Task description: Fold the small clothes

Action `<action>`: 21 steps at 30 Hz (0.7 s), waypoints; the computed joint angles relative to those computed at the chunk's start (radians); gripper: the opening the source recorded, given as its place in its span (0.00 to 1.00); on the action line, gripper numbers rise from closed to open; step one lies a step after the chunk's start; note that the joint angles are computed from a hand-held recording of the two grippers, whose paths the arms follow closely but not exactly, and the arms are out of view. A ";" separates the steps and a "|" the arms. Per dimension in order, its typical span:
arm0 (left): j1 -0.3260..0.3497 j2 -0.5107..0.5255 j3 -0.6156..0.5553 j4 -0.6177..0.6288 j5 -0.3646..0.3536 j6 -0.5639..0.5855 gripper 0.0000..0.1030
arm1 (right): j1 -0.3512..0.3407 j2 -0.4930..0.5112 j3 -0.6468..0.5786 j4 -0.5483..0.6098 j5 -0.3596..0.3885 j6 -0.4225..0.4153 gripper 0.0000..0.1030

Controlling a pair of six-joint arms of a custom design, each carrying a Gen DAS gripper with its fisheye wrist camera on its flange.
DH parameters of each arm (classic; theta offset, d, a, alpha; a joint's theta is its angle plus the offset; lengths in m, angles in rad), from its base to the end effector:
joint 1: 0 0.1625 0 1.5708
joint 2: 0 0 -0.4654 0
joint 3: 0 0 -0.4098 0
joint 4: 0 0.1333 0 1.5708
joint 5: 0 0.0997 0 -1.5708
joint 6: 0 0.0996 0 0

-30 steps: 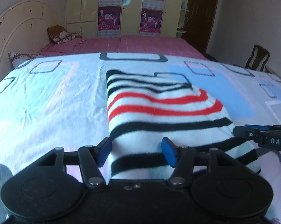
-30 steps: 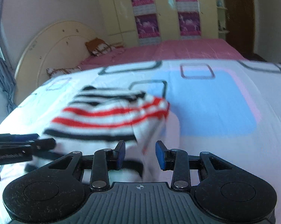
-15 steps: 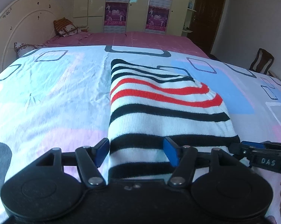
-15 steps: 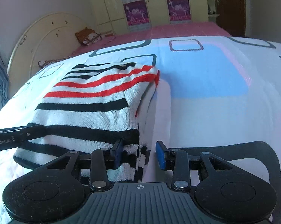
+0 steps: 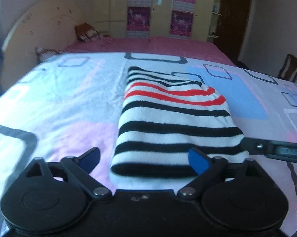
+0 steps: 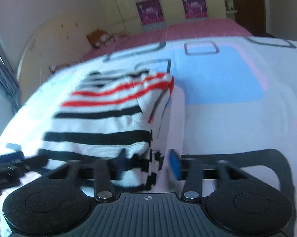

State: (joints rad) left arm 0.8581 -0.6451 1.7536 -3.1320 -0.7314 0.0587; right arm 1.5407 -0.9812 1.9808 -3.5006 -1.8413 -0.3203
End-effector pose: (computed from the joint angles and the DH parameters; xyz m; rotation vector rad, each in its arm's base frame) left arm -0.2834 -0.6451 0.0593 0.6604 2.2685 -0.8494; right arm 0.0881 -0.6198 0.2271 0.1911 -2.4792 1.1670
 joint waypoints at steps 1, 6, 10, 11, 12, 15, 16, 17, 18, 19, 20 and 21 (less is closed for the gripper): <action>-0.020 -0.003 0.021 -0.018 0.040 0.000 1.00 | 0.003 -0.017 0.034 -0.035 0.016 -0.017 0.77; -0.127 -0.042 0.143 -0.096 0.194 -0.041 1.00 | 0.024 -0.130 0.201 -0.096 0.043 -0.079 0.77; -0.203 -0.126 0.254 -0.069 0.187 -0.118 1.00 | 0.044 -0.224 0.318 -0.112 0.042 -0.066 0.78; -0.218 -0.152 0.283 -0.083 0.155 -0.101 1.00 | 0.050 -0.252 0.348 -0.109 0.040 -0.061 0.81; -0.236 -0.169 0.317 -0.138 0.134 -0.071 1.00 | 0.058 -0.277 0.375 -0.112 0.039 -0.058 0.85; -0.287 -0.212 0.375 -0.126 0.138 -0.102 1.00 | 0.091 -0.331 0.449 -0.157 0.027 -0.070 0.94; -0.301 -0.236 0.389 -0.075 0.129 -0.139 1.00 | 0.105 -0.343 0.465 -0.169 0.014 -0.067 0.94; -0.313 -0.253 0.400 -0.039 0.125 -0.170 1.00 | 0.124 -0.353 0.480 -0.181 -0.004 -0.059 0.94; -0.323 -0.263 0.410 -0.021 0.128 -0.197 1.00 | 0.140 -0.361 0.492 -0.192 -0.020 -0.048 0.95; -0.337 -0.273 0.424 -0.012 0.135 -0.224 1.00 | 0.160 -0.365 0.506 -0.211 -0.037 -0.037 0.96; -0.350 -0.281 0.437 -0.009 0.145 -0.248 1.00 | 0.176 -0.367 0.517 -0.231 -0.053 -0.034 1.00; -0.363 -0.288 0.450 -0.003 0.158 -0.273 1.00 | 0.191 -0.372 0.530 -0.257 -0.067 -0.037 1.00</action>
State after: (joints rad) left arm 0.4951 -0.9331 2.2034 -3.1346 -0.5737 -0.2141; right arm 1.7312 -1.3532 2.5108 -3.7578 -1.9078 -0.3577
